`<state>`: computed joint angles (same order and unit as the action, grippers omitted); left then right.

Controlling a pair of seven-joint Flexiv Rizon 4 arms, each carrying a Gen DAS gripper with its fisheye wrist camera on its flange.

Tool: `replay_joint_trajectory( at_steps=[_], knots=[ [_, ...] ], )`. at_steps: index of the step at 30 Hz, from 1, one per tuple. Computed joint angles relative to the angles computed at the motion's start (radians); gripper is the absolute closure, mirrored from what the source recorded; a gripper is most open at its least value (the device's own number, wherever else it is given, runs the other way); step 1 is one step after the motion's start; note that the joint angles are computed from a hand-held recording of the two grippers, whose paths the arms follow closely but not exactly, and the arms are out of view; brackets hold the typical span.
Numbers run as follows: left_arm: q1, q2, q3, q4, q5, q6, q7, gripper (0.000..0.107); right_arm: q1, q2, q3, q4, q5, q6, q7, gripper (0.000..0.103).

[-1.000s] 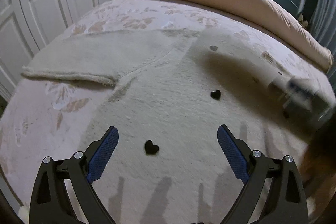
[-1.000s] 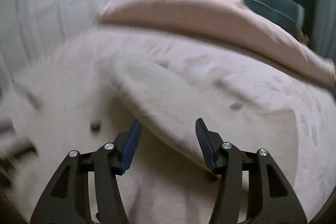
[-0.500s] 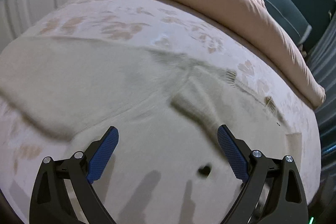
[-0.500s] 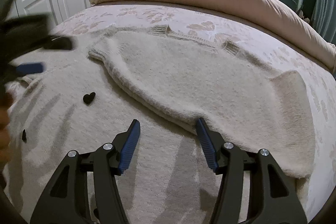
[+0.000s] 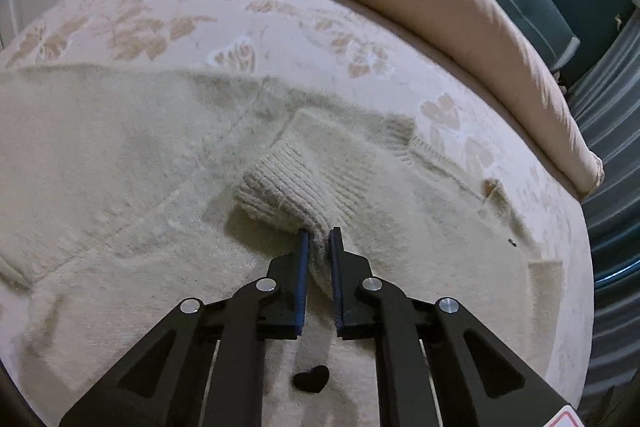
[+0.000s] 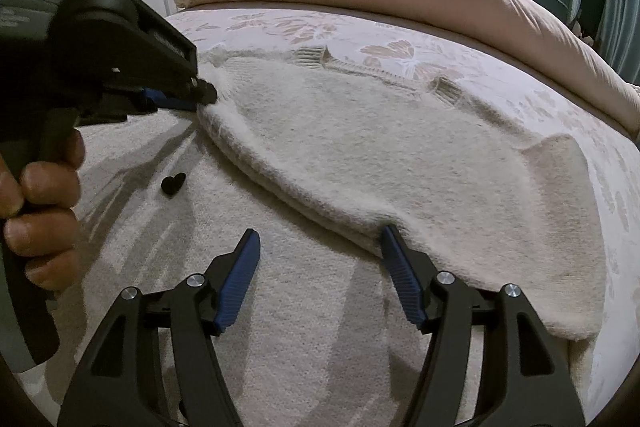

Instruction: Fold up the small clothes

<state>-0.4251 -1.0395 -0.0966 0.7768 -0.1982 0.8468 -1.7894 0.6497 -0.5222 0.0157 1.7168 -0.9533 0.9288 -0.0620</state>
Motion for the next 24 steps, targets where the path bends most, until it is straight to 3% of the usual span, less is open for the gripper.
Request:
replay_joint_trajectory(
  at_steps=[6, 8, 12, 14, 18, 20, 21, 22, 24],
  knots=[
    [0.042, 0.149, -0.045, 0.25, -0.024, 0.189, 0.045, 0.1, -0.006, 0.056, -0.002, 0.062, -0.022, 0.028, 0.078, 0.042],
    [0.042, 0.183, -0.026, 0.31, -0.01, 0.219, 0.056, 0.1, -0.028, 0.124, 0.002, 0.156, -0.052, 0.082, 0.198, 0.042],
    [0.049, 0.174, -0.016, 0.328, -0.01, 0.147, 0.068, 0.1, -0.114, 0.249, 0.009, 0.354, -0.131, 0.212, 0.503, 0.042],
    [0.055, 0.172, -0.026, 0.35, -0.028, 0.161, 0.058, 0.098, -0.155, 0.296, 0.011, 0.414, -0.178, 0.224, 0.619, 0.042],
    [0.046, 0.164, -0.016, 0.342, -0.032, 0.169, 0.032, 0.095, -0.256, 0.316, -0.01, 0.454, -0.35, 0.355, 0.855, 0.042],
    [0.037, 0.155, -0.004, 0.315, -0.02, 0.144, 0.022, 0.094, -0.296, 0.303, -0.003, 0.45, -0.368, 0.383, 0.9, 0.057],
    [0.031, 0.15, 0.005, 0.299, -0.008, 0.13, 0.023, 0.094, -0.307, 0.303, 0.015, 0.449, -0.333, 0.361, 0.875, 0.082],
    [0.017, 0.147, 0.024, 0.276, 0.015, 0.107, 0.02, 0.095, -0.321, 0.308, 0.033, 0.45, -0.332, 0.34, 0.875, 0.097],
    [0.009, 0.148, 0.035, 0.266, 0.044, 0.095, 0.026, 0.095, -0.326, 0.361, 0.01, 0.469, -0.471, 0.311, 0.998, 0.097]
  ],
)
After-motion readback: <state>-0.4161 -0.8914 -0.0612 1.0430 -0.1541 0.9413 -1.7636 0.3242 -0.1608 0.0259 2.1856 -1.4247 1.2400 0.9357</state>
